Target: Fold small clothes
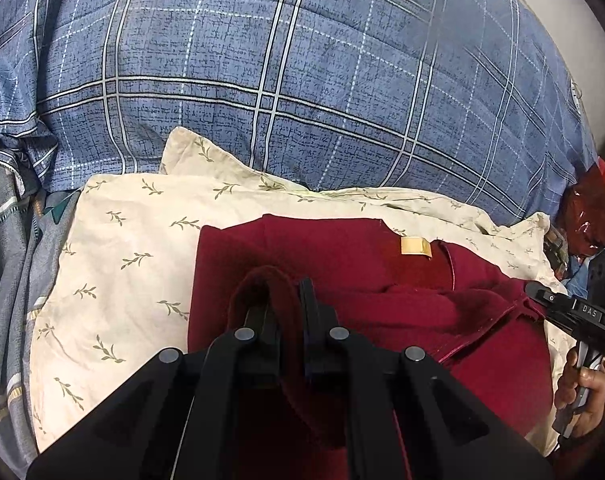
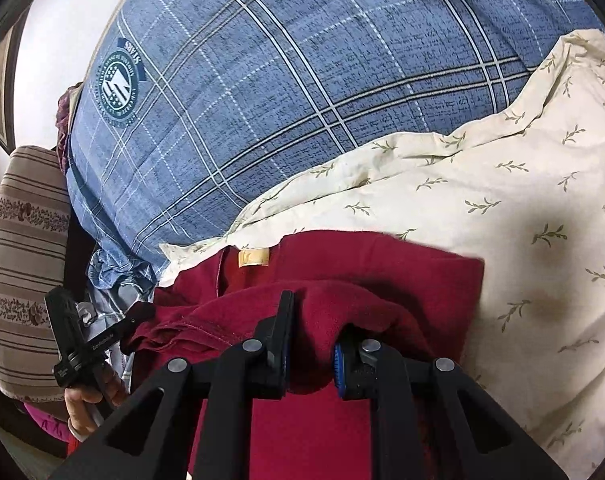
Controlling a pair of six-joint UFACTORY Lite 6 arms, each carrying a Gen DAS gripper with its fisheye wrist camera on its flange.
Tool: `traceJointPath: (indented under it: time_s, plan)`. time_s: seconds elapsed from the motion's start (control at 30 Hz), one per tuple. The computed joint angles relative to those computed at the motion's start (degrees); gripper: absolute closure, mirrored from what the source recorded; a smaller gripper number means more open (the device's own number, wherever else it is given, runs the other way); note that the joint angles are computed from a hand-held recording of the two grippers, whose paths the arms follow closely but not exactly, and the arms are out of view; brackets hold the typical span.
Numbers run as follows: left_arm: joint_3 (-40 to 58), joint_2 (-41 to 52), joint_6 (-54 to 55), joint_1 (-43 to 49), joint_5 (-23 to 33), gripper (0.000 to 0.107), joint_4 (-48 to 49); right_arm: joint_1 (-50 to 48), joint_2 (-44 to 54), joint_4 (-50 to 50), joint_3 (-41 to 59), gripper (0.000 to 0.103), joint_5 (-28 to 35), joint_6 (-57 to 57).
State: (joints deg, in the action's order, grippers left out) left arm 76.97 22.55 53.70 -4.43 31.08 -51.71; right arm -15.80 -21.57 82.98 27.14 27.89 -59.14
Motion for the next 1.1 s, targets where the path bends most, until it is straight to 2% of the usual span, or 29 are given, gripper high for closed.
traceJointPath:
  time_s: [0.27,0.4,0.53,0.67,0.97,1.03,1.07,1.1]
  plan:
    - [2.9,2.9,-3.2,-1.3,-0.9,0.101,2.8,-4.1,7.3,7.3,1.1,0.088,5.1,-7.0]
    - [2.4,2.5,-2.0,-1.3,-1.0,0.100,1.9,-5.2,5.4,5.9,0.5,0.087,6.6,-4.9]
    - [0.8,0.8,-0.9,-1.4,-2.0,0.100,2.0,-2.8,2.3,2.7,0.4,0.085,4.1,-1.1]
    - [-0.8,-0.9,-0.2,-1.5,-2.6,0.095,2.4,-2.7,1.3,1.6,0.3,0.082,4.4,0.9]
    - [-3.0,-3.6,2.6,-0.5,-1.0,0.065,0.6,-5.0,-4.4,-4.2,-1.4,0.067,6.4,7.1]
    - [-4.4,-5.2,3.3,-0.3,-1.9,0.053,0.0,-6.0,-7.3,-7.0,-2.1,0.058,6.8,9.8]
    - [-5.3,-6.2,3.6,-0.4,-3.2,0.039,-0.4,-6.6,-8.6,-8.3,-2.5,0.058,7.3,11.0]
    - [-6.8,-7.7,5.0,-0.2,-4.8,0.037,-1.7,-7.0,-9.6,-9.3,-2.7,0.058,7.7,11.9]
